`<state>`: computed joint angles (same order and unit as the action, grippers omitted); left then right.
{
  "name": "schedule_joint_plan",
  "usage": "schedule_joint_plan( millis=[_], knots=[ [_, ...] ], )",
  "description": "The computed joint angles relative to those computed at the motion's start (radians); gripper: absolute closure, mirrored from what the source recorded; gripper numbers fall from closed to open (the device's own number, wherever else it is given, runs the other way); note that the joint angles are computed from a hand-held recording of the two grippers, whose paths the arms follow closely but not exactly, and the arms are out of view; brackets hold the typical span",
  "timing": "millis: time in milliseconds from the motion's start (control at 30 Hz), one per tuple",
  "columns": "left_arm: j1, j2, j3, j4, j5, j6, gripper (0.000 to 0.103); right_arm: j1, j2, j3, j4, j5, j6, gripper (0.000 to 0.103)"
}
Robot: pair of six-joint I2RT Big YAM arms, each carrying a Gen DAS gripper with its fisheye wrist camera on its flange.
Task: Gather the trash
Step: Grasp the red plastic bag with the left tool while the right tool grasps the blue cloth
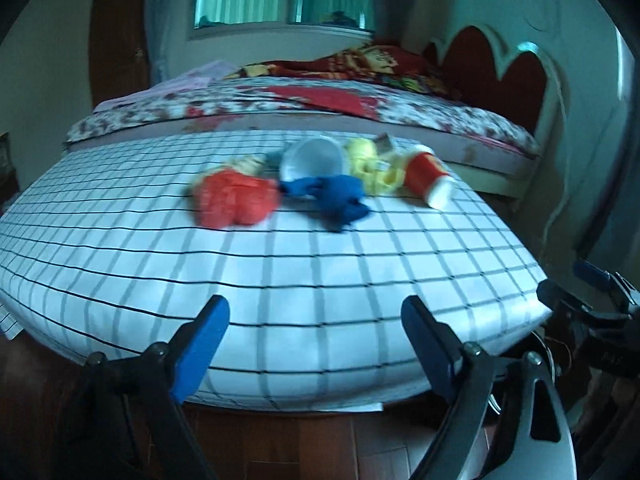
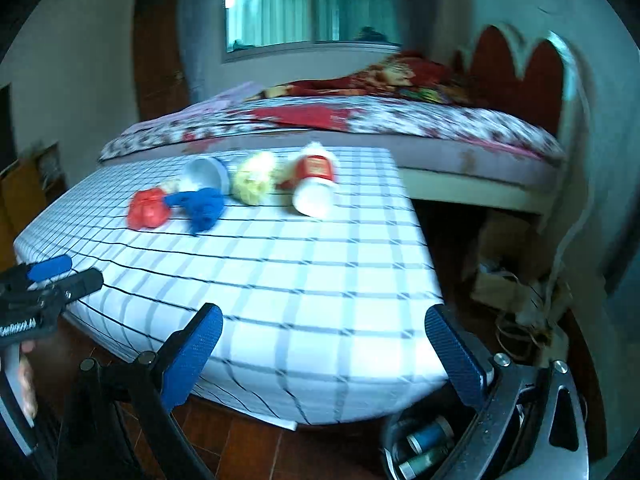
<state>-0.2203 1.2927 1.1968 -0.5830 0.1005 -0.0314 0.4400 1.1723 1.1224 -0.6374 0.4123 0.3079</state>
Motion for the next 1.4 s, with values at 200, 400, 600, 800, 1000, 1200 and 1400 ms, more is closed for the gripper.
schedule_joint_plan(
  millis=[200,400,600,800,1000,1200,1400],
  knots=[
    [0.076,0.101,0.097,-0.007,-0.025,0.013,0.015,-0.004,0.208,0.208,0.023,-0.129,-0.049,0.022],
    [0.099,0.222,0.215,-0.032,-0.026,0.022,0.015,-0.011,0.421,0.426,-0.027,-0.204,-0.115,0.035],
    [0.094,0.334,0.338,-0.047,-0.011,0.005,0.015,-0.031,0.554,0.553,-0.090,-0.258,-0.154,0.042],
    [0.077,0.447,0.461,-0.123,-0.035,-0.002,0.018,-0.048,0.609,0.612,-0.103,-0.311,-0.164,0.049],
    [0.076,0.497,0.512,-0.208,-0.020,-0.016,0.044,-0.058,0.622,0.633,-0.129,-0.351,-0.146,0.056],
    [0.081,0.446,0.461,-0.175,0.026,0.012,0.076,-0.065,0.582,0.580,-0.111,-0.388,-0.141,0.068],
    [0.081,0.311,0.323,-0.084,0.026,0.056,0.078,-0.062,0.457,0.445,-0.016,-0.375,-0.112,0.068]
  ],
)
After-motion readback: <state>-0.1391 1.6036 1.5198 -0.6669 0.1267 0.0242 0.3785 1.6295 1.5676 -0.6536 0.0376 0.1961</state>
